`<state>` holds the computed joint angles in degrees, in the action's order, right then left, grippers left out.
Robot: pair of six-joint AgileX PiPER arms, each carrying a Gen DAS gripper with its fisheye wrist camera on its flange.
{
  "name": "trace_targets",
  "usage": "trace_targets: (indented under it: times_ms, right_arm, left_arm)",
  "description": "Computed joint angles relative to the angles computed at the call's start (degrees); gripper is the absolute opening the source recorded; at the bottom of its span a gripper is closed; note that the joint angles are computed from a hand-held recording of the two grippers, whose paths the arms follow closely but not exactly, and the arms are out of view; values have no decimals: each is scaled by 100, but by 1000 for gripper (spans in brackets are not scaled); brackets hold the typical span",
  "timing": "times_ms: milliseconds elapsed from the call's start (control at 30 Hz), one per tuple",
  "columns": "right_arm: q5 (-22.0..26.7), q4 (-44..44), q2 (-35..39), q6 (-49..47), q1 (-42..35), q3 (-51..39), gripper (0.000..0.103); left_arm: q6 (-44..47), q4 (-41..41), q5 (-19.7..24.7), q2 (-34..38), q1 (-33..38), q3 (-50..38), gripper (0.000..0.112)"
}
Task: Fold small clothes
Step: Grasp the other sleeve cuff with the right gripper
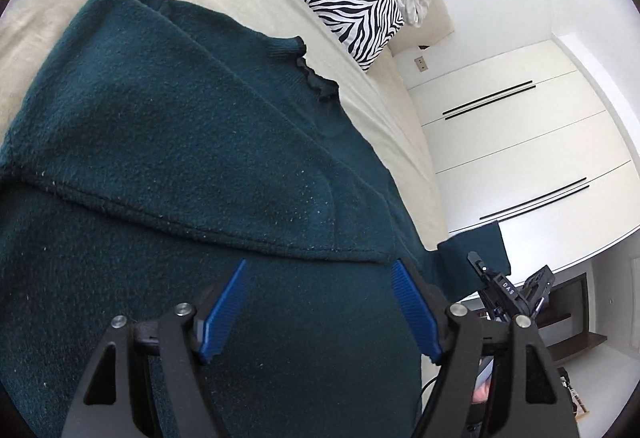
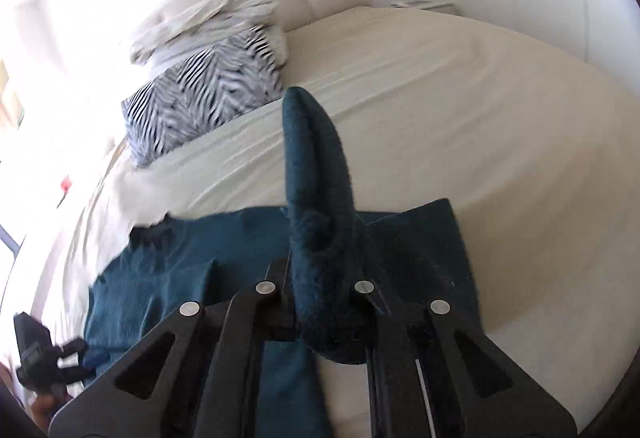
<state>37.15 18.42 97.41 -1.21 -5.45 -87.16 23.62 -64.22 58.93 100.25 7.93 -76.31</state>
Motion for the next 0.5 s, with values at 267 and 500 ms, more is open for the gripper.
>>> trace_targets:
  times_ms: [267, 500]
  right_arm:
    - [674, -2748, 1323, 1829, 3036, -1025, 11]
    - [-486, -2122, 289, 1862, 3144, 923, 50]
  left_arm:
    - [81, -957, 286, 267, -167, 70, 90]
    - [-225, -1018, 274, 784, -860, -450, 90]
